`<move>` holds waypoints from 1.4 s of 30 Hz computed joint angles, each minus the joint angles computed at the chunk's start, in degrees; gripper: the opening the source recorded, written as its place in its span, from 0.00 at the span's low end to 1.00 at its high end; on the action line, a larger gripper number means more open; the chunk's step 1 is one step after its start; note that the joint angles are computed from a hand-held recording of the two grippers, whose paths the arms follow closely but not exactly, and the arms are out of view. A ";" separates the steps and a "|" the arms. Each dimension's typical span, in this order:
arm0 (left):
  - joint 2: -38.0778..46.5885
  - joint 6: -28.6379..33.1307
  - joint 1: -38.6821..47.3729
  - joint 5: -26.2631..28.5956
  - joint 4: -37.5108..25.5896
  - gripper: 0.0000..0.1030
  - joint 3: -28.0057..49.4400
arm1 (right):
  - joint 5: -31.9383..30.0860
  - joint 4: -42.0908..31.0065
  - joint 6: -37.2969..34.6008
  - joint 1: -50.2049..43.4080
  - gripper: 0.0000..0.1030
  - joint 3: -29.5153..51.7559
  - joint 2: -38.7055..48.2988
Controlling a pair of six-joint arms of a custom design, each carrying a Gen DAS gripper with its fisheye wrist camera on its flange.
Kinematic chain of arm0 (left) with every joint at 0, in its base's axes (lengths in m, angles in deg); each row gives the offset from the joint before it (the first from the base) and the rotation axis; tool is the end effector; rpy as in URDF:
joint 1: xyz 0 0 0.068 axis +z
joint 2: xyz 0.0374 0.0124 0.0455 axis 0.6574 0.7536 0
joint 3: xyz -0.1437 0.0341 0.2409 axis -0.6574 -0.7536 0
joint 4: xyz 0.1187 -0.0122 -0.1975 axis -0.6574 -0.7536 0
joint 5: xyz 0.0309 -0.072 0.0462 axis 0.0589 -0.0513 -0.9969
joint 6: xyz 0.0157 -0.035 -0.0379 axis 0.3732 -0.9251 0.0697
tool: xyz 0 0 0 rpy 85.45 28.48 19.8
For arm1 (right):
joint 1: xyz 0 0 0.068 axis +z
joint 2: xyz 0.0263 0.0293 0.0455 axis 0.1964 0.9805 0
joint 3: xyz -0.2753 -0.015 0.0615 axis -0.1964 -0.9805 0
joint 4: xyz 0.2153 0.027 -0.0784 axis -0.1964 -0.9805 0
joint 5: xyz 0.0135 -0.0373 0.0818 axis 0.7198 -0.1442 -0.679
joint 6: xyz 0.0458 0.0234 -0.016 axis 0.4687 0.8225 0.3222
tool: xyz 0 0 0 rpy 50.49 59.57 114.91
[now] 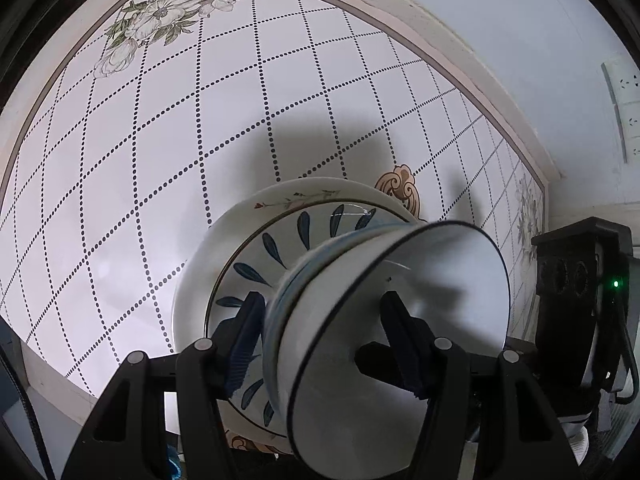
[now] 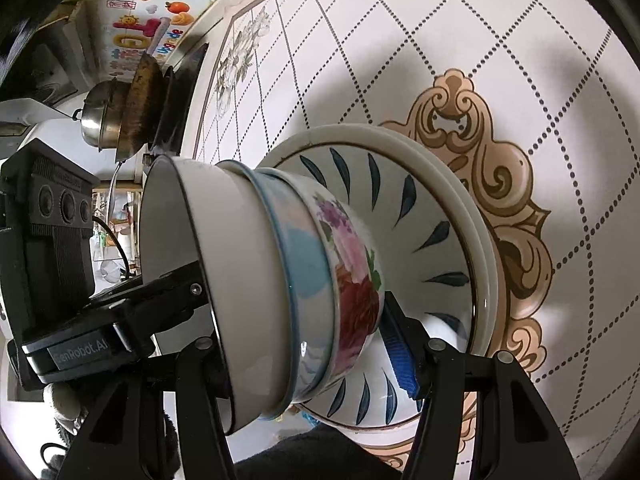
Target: Organize plates and bowls
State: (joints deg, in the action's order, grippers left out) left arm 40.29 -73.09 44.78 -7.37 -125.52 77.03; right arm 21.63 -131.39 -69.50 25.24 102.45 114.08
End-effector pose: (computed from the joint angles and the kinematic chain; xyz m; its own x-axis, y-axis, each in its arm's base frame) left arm 0.2833 0.0064 0.1748 -0.9584 -0.2849 -0.0180 -0.2614 0.9011 -0.3460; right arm 0.3444 0.1099 0.1141 -0.9637 -0.2514 0.0897 -0.1278 0.7298 0.6716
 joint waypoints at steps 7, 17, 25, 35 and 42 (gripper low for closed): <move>-0.27 -1.20 -0.67 -0.30 0.07 0.55 -0.62 | -0.05 1.05 1.37 0.20 0.63 -1.20 0.11; -7.91 -2.09 -4.43 -10.69 -3.59 0.56 -0.86 | 9.16 0.37 -0.16 0.71 0.65 -3.44 -8.78; -19.28 1.91 -5.13 -17.56 -7.43 0.93 -1.82 | 18.88 0.89 2.41 1.83 0.91 -10.35 -27.06; -33.17 14.73 2.42 -16.39 -12.72 0.94 -1.34 | 41.20 0.59 19.56 13.58 0.97 -14.92 -47.92; -41.31 25.30 12.04 -11.29 -20.78 0.94 1.74 | 51.28 -7.24 35.41 26.21 0.98 -13.76 -57.43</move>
State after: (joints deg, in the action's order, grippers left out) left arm -1.02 -47.78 56.82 -18.65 -146.29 78.77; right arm 72.92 -138.63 -34.08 51.45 88.69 56.65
